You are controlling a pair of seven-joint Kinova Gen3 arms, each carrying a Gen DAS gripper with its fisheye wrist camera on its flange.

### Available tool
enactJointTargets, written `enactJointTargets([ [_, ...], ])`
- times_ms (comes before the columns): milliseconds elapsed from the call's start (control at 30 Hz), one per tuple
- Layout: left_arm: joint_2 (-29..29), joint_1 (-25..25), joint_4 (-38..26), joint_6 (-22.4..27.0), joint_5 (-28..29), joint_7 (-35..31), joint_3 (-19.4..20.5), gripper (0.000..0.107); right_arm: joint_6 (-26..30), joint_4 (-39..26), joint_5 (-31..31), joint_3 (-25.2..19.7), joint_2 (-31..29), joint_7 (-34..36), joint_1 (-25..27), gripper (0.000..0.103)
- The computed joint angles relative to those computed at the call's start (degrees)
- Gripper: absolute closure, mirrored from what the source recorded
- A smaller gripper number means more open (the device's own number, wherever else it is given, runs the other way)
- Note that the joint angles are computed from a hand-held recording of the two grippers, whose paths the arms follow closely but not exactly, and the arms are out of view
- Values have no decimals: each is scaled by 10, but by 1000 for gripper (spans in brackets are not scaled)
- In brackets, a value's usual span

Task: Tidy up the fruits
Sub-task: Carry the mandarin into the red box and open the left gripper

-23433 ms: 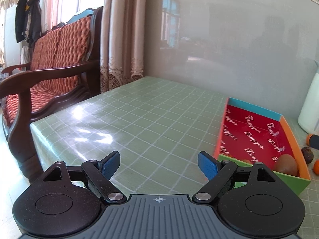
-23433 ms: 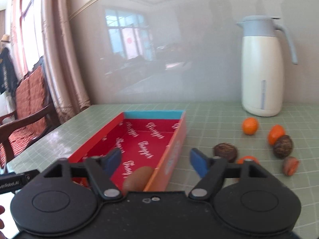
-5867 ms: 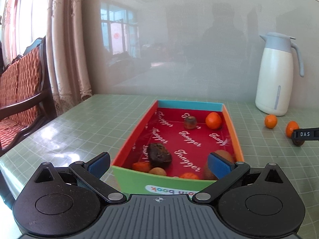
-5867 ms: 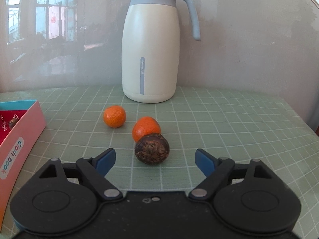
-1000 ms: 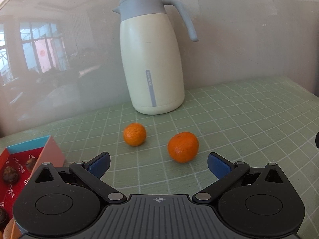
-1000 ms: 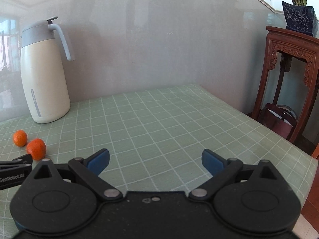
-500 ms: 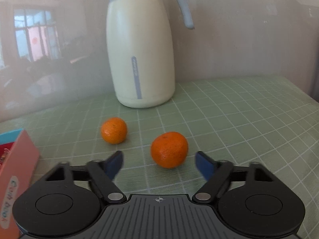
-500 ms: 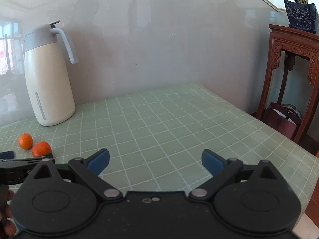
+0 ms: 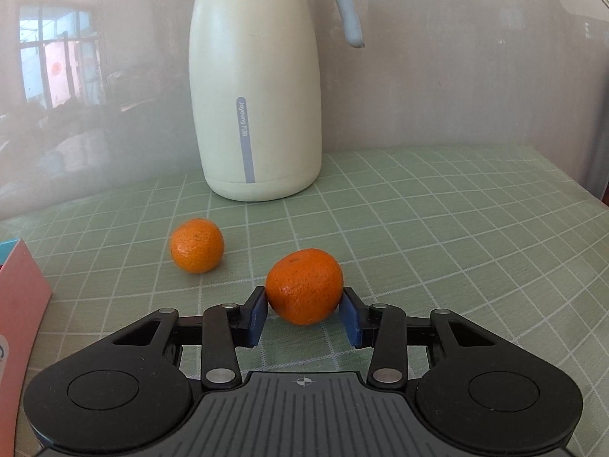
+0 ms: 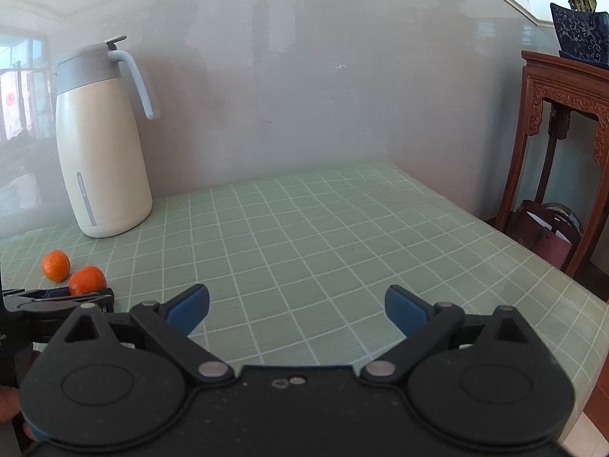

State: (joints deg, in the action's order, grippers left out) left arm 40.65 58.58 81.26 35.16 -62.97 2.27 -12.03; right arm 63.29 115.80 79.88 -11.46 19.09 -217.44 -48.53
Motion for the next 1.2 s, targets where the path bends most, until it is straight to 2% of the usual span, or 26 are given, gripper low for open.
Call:
enactJointTargets([
  [100, -9, 15, 20, 1, -22, 34, -14, 66, 0, 0, 2, 0, 1, 1, 0, 4],
  [333, -56, 35, 85, 25, -99, 125, -12, 66, 0, -7, 4, 0, 4, 9, -3, 4],
  [467, -95, 50, 136, 62, -144, 185, -8, 66, -3, -14, 8, -1, 8, 15, -7, 4],
  [633, -144, 54, 199, 123, -173, 230, 7, 66, -3, -28, 15, -1, 17, 30, -18, 4],
  [900, -201, 32, 281, 212, -170, 273, 44, 66, -4, -59, 21, 2, 38, 61, -41, 4],
  [1067, -224, -10, 319, 223, -135, 292, 72, 66, -12, -81, 25, 5, 51, 82, -57, 4],
  [1200, -235, -51, 342, 212, -114, 302, 94, 66, -20, -99, 31, 10, 62, 98, -70, 4],
])
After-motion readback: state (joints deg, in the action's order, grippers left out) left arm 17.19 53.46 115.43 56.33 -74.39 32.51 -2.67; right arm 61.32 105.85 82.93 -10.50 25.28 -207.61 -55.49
